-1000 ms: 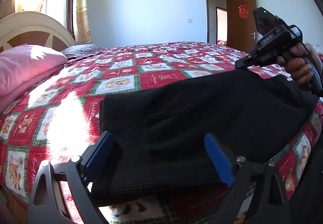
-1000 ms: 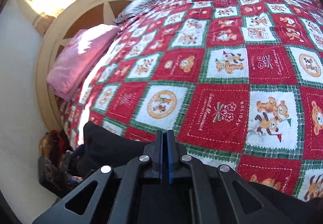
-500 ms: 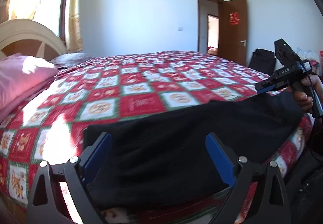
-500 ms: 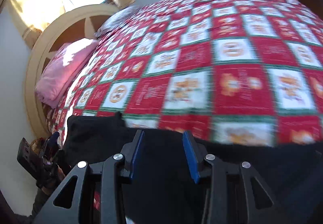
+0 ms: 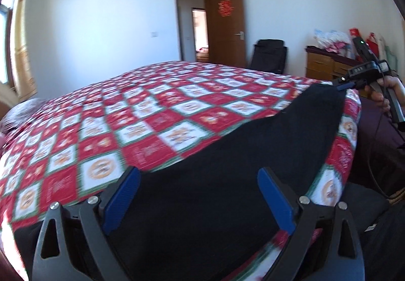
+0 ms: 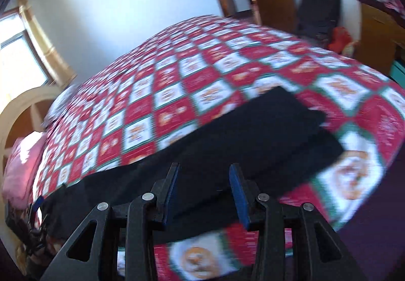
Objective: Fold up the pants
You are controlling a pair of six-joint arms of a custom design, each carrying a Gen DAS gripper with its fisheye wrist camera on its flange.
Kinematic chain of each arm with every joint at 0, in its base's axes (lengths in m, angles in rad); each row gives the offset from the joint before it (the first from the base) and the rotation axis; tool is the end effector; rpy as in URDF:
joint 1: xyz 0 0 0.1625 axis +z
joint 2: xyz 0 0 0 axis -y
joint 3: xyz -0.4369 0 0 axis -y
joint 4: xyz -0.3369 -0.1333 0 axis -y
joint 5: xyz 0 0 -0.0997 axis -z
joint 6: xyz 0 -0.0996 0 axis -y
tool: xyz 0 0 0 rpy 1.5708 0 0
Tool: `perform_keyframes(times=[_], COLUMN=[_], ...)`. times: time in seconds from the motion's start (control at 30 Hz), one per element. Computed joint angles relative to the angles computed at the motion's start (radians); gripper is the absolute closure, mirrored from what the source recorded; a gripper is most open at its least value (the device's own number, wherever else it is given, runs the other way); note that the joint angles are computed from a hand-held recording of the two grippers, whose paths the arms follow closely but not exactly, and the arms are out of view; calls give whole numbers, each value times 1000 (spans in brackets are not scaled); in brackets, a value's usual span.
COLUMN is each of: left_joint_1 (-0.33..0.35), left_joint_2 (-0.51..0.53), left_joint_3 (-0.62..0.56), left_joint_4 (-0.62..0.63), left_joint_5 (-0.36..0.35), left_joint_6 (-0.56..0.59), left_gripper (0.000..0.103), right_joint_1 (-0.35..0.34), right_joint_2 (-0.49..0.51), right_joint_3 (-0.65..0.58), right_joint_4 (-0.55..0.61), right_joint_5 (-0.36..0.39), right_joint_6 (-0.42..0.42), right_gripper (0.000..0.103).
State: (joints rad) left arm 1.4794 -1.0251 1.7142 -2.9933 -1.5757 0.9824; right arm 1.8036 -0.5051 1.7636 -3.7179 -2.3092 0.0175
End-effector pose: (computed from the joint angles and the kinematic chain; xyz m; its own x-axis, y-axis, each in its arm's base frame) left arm 0.0750 -0.6370 0.3145 -0.4961 0.6679 -0.5548 0.8657 0.3320 -0.3746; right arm 0.2043 -0.5743 0.0843 -0.8425 0.3484 0.4107 -0.1307 0.6075 -0.7835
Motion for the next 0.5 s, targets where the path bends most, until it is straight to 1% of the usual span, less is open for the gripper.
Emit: perform_keyframes(times=[0.1,0.17,0.2,0.23,0.27,0.33,0.4,0.5], left_joint_1=[-37,-64,-76,-87,-99,-119,-138,-160], left_joint_2=[10,22,26,30,34,42,51,60], left_joint_3=[31,44,51,57,64,76,100,127], left_joint_4=[29,52,64,81,93,114,104,108], left_joint_5=[6,25,31,39,48,60,78,99], left_joint_6=[34,53,64,72,77,94,112,131], left_gripper=[9,15,21,24,25,31,31,40], right_joint_1=[-25,-48,-59,-73,-78,-92,-95,-107], right_joint_2=[-33,-52,-60,-66,-67,-69,-63,-63], right_joint_3=[59,97,114,129,139,146,143,144], right_joint_4=[-84,-135,-156,-178,-192,-198,-191,-198], right_joint_5=[-6,23,44,70,79,106,115,125], right_joint_6=[17,39,42,41,38,34,40,44], right_gripper=[61,61,61,61,61,61,61,62])
